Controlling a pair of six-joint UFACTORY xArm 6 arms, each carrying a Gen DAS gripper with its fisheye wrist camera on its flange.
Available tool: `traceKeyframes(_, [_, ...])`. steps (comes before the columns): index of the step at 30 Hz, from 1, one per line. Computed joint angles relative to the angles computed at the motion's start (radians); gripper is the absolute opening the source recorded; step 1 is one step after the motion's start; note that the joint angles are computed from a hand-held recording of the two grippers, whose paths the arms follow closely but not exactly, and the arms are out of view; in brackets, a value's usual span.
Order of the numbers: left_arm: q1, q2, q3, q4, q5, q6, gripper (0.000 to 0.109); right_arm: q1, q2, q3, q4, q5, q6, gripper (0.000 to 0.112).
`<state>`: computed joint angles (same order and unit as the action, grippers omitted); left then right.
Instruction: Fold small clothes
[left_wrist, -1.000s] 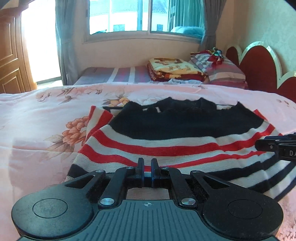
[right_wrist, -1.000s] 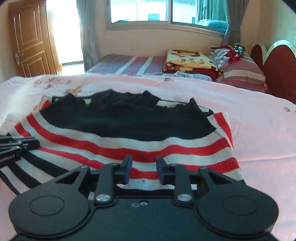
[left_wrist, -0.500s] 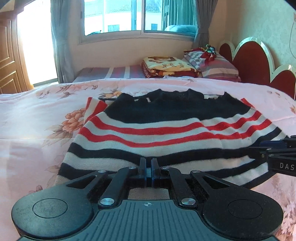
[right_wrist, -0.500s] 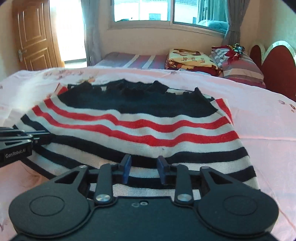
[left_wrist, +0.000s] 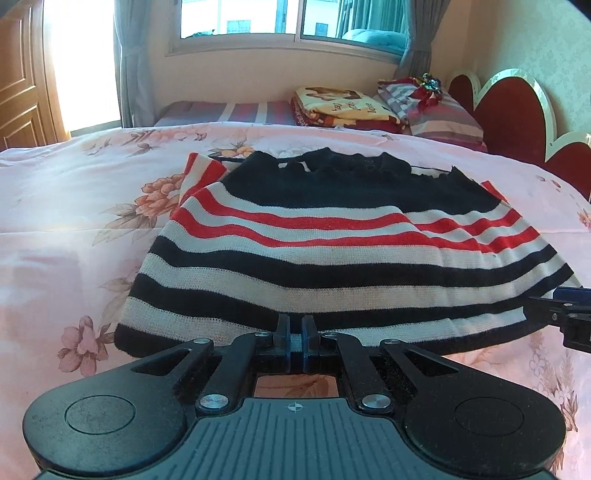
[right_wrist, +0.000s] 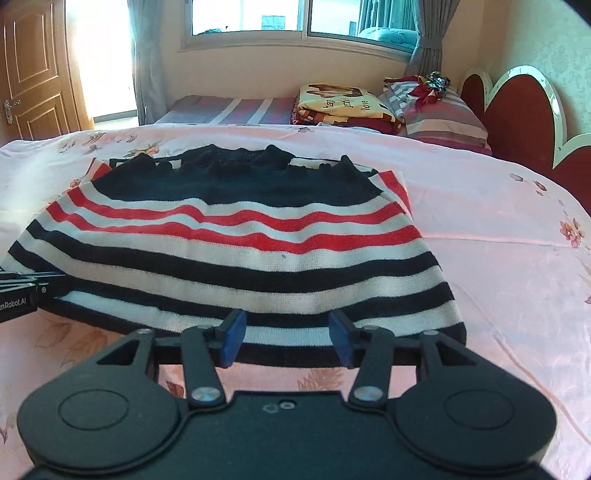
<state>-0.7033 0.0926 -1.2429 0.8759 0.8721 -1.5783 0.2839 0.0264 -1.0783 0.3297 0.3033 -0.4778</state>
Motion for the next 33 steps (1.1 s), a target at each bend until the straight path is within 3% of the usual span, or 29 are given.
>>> traceKeyframes(6, [-0.015,0.042,-0.087,0.057,0.055,0.008,0.008,-0.014,0.006,-0.046,0.076,0.01,-0.068,0.05])
traceKeyframes(8, [-0.007,0.082,-0.147,0.049,0.08,0.034,0.038,-0.016,0.043,-0.096,0.119,0.016,-0.112,0.051])
traceKeyframes(9, [-0.005,0.103,-0.18,0.055,0.098,0.026,0.079,-0.018,0.063,-0.122,0.13,0.022,-0.124,0.051])
traceKeyframes(10, [-0.01,0.122,-0.207,0.087,0.125,0.004,0.094,-0.023,0.082,-0.148,0.145,0.027,-0.133,0.052])
traceKeyframes(12, [-0.013,0.164,-0.267,0.13,0.159,0.009,0.094,-0.032,0.117,-0.197,0.177,0.046,-0.157,0.052])
traceKeyframes(21, [0.041,0.29,-0.405,0.039,0.163,0.092,0.094,-0.064,0.259,-0.358,0.2,0.074,-0.194,0.053])
traceKeyframes(26, [0.089,0.29,-0.347,-0.025,0.107,0.082,0.094,-0.054,0.309,-0.391,0.191,0.065,-0.2,0.055])
traceKeyframes(29, [0.102,0.268,-0.28,0.043,0.048,0.016,0.095,-0.051,0.361,-0.398,0.057,0.046,-0.117,0.059])
traceKeyframes(33, [0.112,0.247,-0.219,0.134,-0.018,-0.038,0.098,-0.044,0.364,-0.365,0.096,-0.018,-0.143,0.063])
